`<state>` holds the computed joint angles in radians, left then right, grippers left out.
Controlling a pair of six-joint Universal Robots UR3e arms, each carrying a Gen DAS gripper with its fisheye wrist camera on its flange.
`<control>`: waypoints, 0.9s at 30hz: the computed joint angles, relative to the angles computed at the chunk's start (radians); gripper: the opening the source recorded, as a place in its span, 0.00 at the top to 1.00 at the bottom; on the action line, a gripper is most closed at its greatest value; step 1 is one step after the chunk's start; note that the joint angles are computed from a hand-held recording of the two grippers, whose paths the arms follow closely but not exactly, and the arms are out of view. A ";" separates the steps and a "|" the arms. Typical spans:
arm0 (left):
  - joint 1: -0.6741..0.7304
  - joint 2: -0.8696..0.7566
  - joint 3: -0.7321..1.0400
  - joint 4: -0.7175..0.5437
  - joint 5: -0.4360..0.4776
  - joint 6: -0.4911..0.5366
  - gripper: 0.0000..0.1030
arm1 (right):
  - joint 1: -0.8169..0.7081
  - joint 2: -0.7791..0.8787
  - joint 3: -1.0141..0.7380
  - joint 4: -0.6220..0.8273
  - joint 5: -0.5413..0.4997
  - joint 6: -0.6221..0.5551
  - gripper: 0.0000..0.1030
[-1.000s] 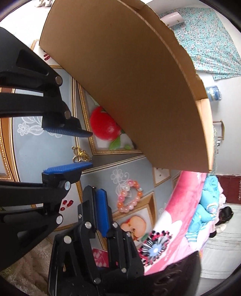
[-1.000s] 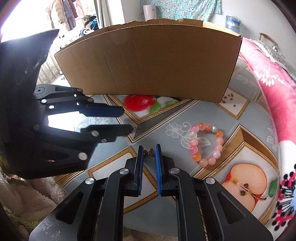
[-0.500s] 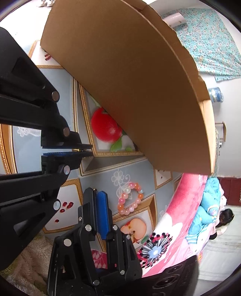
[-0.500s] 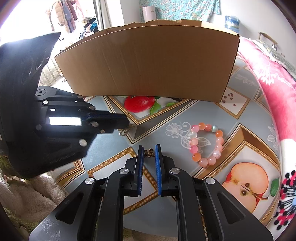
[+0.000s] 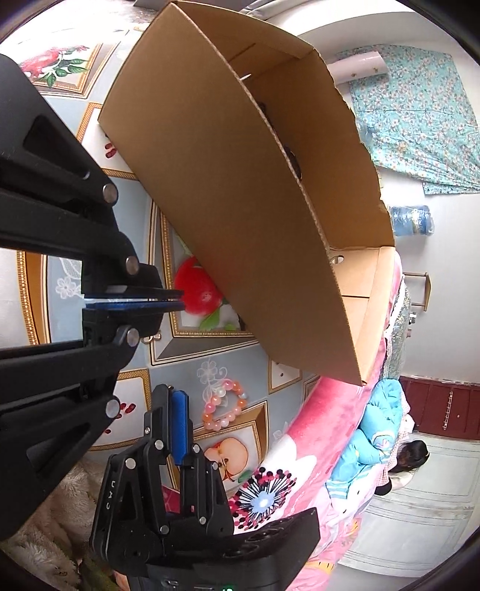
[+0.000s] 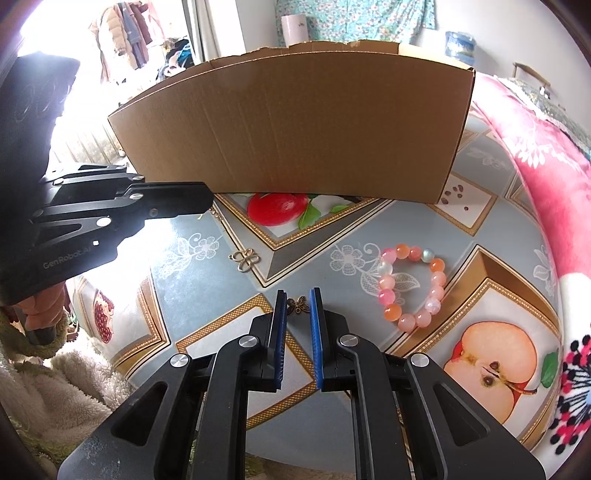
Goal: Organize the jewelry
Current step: 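Carry the held gold charm over the box with the right gripper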
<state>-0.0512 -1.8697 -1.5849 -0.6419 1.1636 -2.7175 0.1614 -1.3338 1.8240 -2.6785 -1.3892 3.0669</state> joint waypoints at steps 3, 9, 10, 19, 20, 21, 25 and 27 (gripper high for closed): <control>0.003 0.014 -0.015 0.005 -0.002 0.001 0.99 | -0.002 -0.016 -0.005 0.022 0.001 0.000 0.90; 0.016 0.048 -0.047 0.015 -0.012 0.001 0.99 | 0.014 -0.062 -0.009 0.043 -0.015 0.012 0.90; 0.021 0.060 -0.051 0.015 -0.017 0.001 0.99 | 0.016 -0.069 -0.009 0.042 -0.019 0.014 0.90; 0.089 0.160 0.035 -0.086 -0.141 -0.011 0.99 | 0.006 -0.178 -0.060 0.037 -0.004 0.021 0.90; 0.093 0.161 0.055 -0.091 -0.152 -0.014 0.99 | -0.006 -0.184 -0.069 0.032 0.013 0.012 0.90; 0.099 0.157 0.083 -0.101 -0.165 -0.017 0.99 | -0.021 -0.187 -0.090 0.024 0.039 0.001 0.90; 0.113 0.084 0.262 -0.162 -0.208 -0.045 0.99 | -0.079 -0.144 -0.217 0.042 0.135 -0.046 0.90; 0.109 -0.012 0.432 -0.255 -0.197 -0.077 0.99 | -0.111 -0.073 -0.348 0.102 0.203 -0.064 0.90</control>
<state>0.0576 -1.8822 -1.1533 -0.8967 0.9671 -2.7942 0.0508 -1.4066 1.4762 -2.5768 -1.1864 3.0030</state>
